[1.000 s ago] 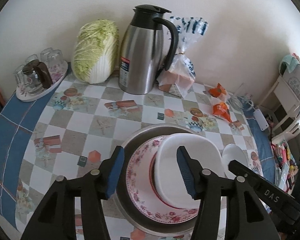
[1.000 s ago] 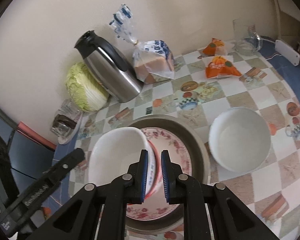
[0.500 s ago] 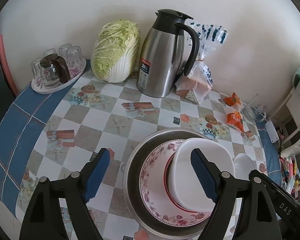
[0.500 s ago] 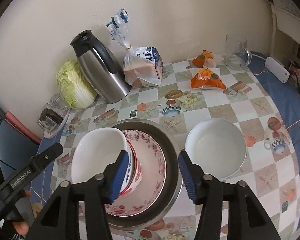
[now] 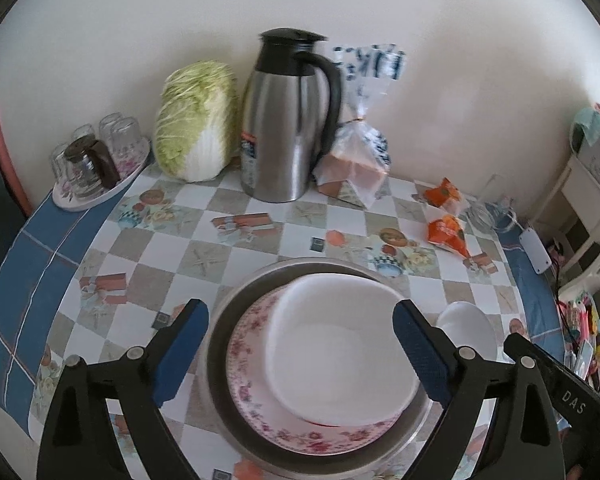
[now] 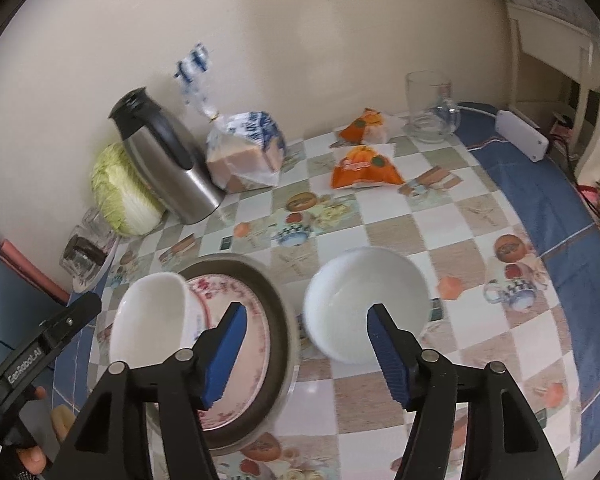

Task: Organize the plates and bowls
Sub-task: 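Open both tools and move them to the white round bowl, then close both tools on the white round bowl's rim and lift it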

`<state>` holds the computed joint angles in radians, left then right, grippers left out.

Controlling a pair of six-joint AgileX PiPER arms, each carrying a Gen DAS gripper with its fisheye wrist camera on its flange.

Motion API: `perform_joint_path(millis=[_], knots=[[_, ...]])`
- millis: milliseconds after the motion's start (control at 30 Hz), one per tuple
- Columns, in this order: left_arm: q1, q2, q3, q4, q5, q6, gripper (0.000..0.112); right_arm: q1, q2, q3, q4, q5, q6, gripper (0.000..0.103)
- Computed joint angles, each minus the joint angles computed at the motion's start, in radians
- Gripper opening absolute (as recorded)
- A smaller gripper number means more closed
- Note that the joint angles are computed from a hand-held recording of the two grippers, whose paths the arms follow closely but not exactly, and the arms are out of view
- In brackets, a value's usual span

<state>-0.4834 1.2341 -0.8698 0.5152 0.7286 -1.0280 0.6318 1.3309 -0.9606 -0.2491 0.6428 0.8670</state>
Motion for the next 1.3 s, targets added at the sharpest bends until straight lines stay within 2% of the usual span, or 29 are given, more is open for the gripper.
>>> perform_joint_path(millis=[267, 467, 633, 767, 900, 1000, 1100, 1200, 1300], knots=[[-0.153, 0.131, -0.147, 0.048, 0.043, -0.002, 0.094, -0.195, -0.031, 0.099, 0.160, -0.061, -0.185, 0.067], [-0.223, 0.316, -0.352, 0.007, 0.079, 0.139, 0.094, -0.342, 0.034, 0.154, 0.332, -0.114, -0.365, 0.066], [-0.223, 0.511, -0.538, -0.114, 0.124, 0.302, 0.093, -0.368, 0.100, 0.161, 0.451, -0.150, -0.491, 0.055], [-0.211, 0.643, -0.655, -0.183, 0.169, 0.390, 0.080, -0.365, 0.142, 0.160, 0.479, -0.165, -0.509, 0.049], [-0.196, 0.721, -0.707, -0.227, 0.193, 0.419, 0.075, -0.371, 0.176, 0.161, 0.505, -0.171, -0.529, 0.041], [-0.181, 0.756, -0.718, -0.262, 0.191, 0.432, 0.065, -0.385, 0.187, 0.163, 0.539, -0.171, -0.559, 0.033], [-0.174, 0.785, -0.724, -0.275, 0.194, 0.433, 0.062, -0.393, 0.192, 0.163, 0.533, -0.172, -0.549, 0.032], [-0.169, 0.803, -0.721, -0.296, 0.190, 0.442, 0.051, -0.403, 0.189, 0.170, 0.575, -0.177, -0.592, 0.028], [-0.172, 0.812, -0.717, -0.307, 0.184, 0.450, 0.047, -0.395, 0.184, 0.169, 0.547, -0.181, -0.569, 0.024]])
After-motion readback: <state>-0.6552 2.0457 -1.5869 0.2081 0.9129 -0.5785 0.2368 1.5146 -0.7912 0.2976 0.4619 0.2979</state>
